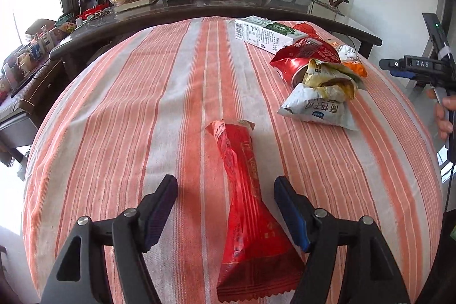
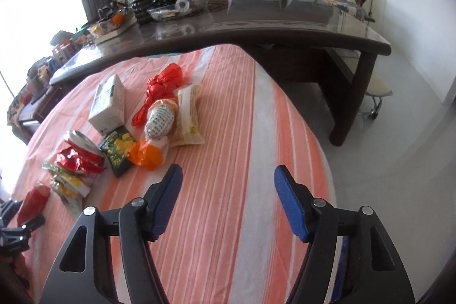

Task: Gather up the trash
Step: 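Grasp the long red snack wrapper with the left tool and lift, then hold the red wrapper in the left tool while the right tool grasps the cream bread bag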

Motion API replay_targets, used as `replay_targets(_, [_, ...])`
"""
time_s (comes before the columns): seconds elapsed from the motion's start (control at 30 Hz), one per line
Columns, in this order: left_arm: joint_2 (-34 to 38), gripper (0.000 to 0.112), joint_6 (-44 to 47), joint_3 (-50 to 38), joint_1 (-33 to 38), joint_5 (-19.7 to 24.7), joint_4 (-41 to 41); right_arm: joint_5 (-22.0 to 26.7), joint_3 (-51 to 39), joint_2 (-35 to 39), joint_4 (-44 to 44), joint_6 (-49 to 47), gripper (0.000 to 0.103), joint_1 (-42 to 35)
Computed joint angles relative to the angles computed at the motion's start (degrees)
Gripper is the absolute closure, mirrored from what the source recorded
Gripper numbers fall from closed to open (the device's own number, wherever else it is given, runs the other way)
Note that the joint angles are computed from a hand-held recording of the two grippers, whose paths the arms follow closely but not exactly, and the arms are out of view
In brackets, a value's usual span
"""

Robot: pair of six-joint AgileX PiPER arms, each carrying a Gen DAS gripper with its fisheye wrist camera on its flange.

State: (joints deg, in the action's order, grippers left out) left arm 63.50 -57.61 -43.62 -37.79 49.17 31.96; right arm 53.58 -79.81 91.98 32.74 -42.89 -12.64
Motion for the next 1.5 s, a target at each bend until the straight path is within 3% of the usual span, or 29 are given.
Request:
replay_targets(0.1, [-0.1, 0.038, 0.4, 0.2, 0.3, -0.3, -0.5, 4.2, -8.5, 7.2, -0.9, 4.6, 0.047, 3.6])
replay_targets(0.37, [-0.1, 0.037, 0.0, 0.1, 0.1, -0.2, -0.3, 4.2, -17.8, 15.7, -11.1, 14.0, 0.055, 11.8])
replay_targets(0.43, [-0.1, 0.037, 0.1, 0.1, 0.2, -0.2, -0.4, 4.0, -17.7, 15.6, -11.3, 13.5, 0.083, 11.7])
replay_targets(0.47, [-0.1, 0.037, 0.1, 0.1, 0.2, -0.2, -0.4, 4.3, -17.2, 15.0, -10.2, 13.2, 0.083, 10.9])
replay_targets(0.6, [0.0, 0.037, 0.1, 0.1, 0.2, -0.2, -0.4, 2.6, -10.8, 8.8, -6.4, 10.0, 0.083, 7.0])
replay_targets(0.7, [0.0, 0.037, 0.1, 0.1, 0.2, -0.2, -0.3, 1.5, -1.0, -0.7, -2.5, 3.3, 0.083, 3.0])
replay_targets(0.9, [0.0, 0.037, 0.0, 0.1, 0.0, -0.1, -0.3, 6.8, 23.6, -22.9, 3.1, -9.7, 0.083, -3.2])
replay_targets(1.0, [-0.4, 0.037, 0.4, 0.1, -0.1, 0.2, -0.8, 3.3, 33.2, -29.7, 1.8, -10.6, 0.080, 0.1])
replay_targets(1.13, [-3.6, 0.037, 1.6, 1.5, -2.2, 2.2, -2.1, -1.5, 39.0, -34.5, 2.4, -12.4, 0.049, 2.3])
replay_targets(1.23, [-6.4, 0.037, 4.2, 2.0, -2.7, 4.7, -4.9, 1.0, 38.0, -33.7, 2.3, -13.7, 0.029, 1.7])
replay_targets(1.33, [-10.0, 0.037, 9.3, 2.2, -0.2, 6.2, -10.5, 3.4, 36.3, -32.7, 1.0, -13.9, 0.027, 0.9])
replay_targets(1.5, [-13.0, 0.037, 21.7, -0.1, 7.5, 6.0, -20.1, 12.6, 30.9, -28.9, 1.8, -14.3, 0.023, -5.1])
